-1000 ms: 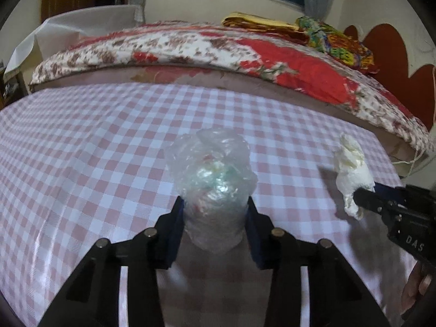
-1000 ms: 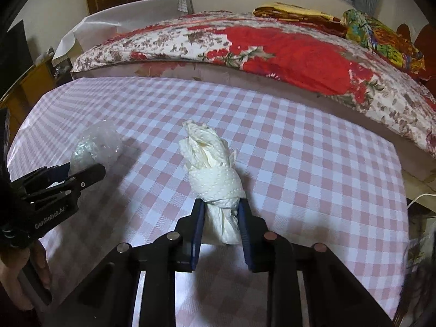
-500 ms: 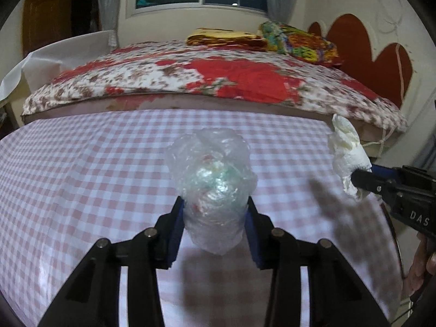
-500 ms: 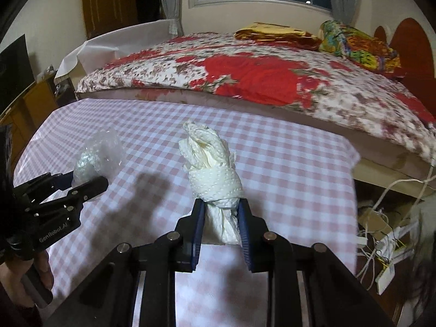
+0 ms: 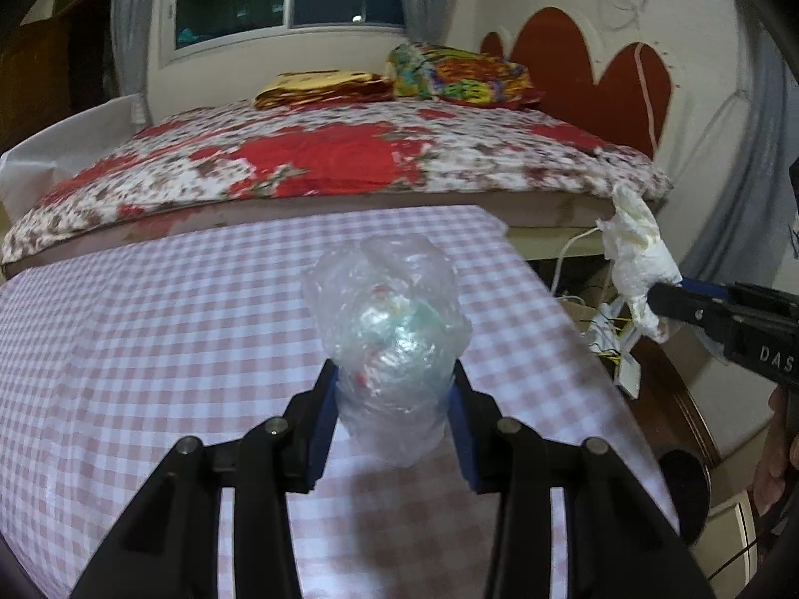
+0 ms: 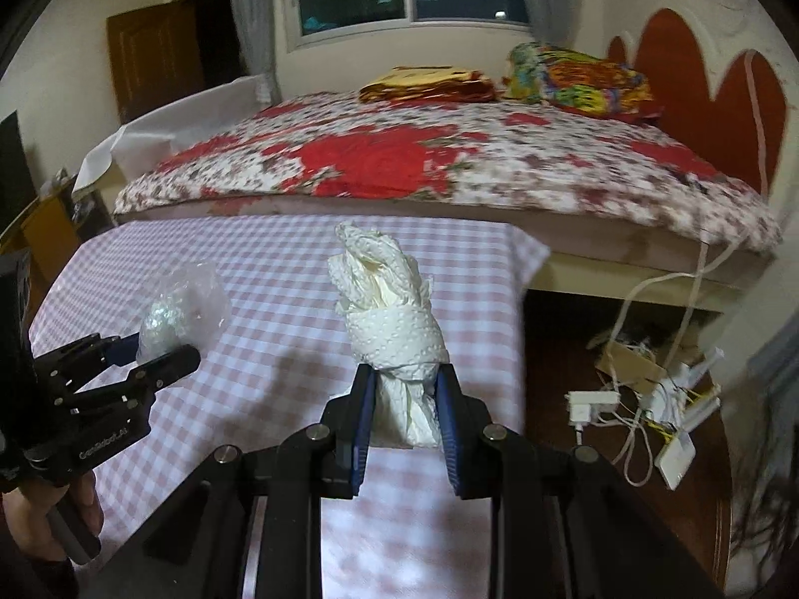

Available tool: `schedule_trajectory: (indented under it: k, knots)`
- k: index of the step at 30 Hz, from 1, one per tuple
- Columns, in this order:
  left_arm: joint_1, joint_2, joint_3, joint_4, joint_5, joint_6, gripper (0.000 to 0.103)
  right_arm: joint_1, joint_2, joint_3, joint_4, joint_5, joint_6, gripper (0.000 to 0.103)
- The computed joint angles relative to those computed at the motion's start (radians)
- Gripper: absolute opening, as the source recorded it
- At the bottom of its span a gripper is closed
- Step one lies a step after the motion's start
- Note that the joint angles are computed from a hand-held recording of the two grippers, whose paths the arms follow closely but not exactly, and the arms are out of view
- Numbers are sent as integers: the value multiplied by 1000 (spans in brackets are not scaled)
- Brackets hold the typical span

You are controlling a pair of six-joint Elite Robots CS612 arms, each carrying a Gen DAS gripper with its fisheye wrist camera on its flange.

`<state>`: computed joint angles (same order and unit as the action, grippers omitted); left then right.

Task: Collect trash
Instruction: 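Carry the plastic bag and tissue bundle over the black bin with both tools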

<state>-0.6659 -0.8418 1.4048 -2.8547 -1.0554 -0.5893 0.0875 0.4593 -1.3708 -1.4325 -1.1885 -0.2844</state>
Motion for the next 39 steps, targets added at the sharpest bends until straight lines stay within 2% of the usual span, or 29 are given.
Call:
schedule_trajectory:
  k: [15,23,39]
  knots:
    - [-53,41,-77,-2,-75,81,43,-92,72,-172,80,-54,28,27]
    - [-77,77,-140,17,-127,132,43,-141,106,-231,123,-85,80,27]
    - [-118,141,-242,75,-239,197,43,-214,174,-336,222,-180,113,27]
